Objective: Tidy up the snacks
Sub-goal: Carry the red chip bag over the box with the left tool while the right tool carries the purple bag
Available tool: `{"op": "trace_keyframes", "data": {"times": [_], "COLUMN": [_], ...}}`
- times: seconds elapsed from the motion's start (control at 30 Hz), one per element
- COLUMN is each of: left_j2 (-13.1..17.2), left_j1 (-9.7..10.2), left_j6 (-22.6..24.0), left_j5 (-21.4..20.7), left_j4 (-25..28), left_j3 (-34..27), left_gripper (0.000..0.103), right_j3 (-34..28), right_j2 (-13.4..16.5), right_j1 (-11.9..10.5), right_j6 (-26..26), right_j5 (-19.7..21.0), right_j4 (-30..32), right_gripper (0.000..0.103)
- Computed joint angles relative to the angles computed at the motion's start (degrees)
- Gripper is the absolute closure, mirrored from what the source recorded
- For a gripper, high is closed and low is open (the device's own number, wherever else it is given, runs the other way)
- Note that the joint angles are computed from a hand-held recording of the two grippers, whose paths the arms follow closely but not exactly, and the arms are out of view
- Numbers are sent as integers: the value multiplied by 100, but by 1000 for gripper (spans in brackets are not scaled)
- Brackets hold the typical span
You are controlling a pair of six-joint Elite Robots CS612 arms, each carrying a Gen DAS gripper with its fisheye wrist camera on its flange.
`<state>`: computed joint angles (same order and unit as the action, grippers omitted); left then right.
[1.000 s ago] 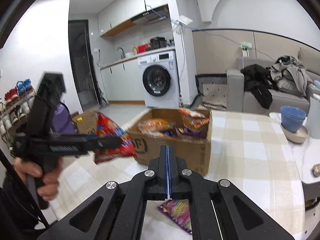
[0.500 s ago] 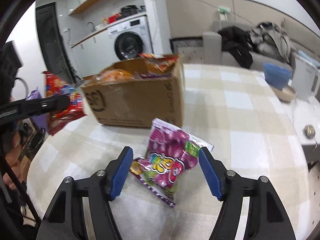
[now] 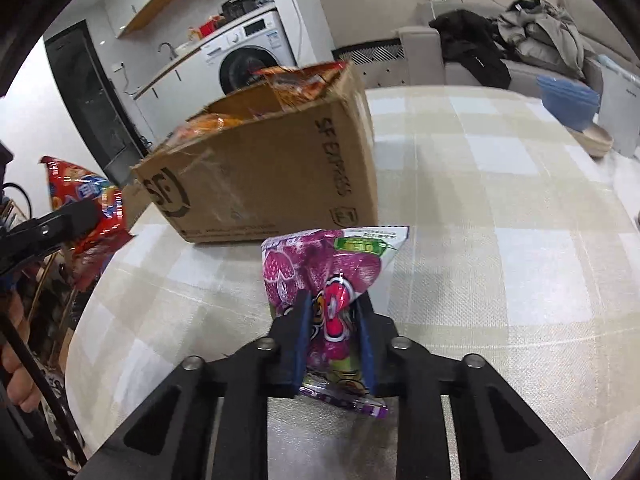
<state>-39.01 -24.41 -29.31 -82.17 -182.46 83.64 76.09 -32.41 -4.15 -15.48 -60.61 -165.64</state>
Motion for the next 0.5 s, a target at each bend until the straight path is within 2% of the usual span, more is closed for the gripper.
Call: {"op": "trace_keyframes", "data": {"times": [0.1, 0.37, 0.5], "left_j2": [11, -9, -6], "left_j1": [9, 5, 10], "left_j6": [-21, 68, 175], "left_j5": [11, 98, 152], "left_j4": [-24, -210, -259], "left_j3": [-26, -29, -93], "left_gripper": [61, 61, 61], "right_j3": [108, 396, 416], "right_j2": [-72, -287, -352], "right_j1": [-24, -140, -137], "right_j6": [-17, 147, 295], "right_j5": [153, 869, 974], "right_j4": [-213, -1091, -1492], "right_gripper": [88, 88, 88]}}
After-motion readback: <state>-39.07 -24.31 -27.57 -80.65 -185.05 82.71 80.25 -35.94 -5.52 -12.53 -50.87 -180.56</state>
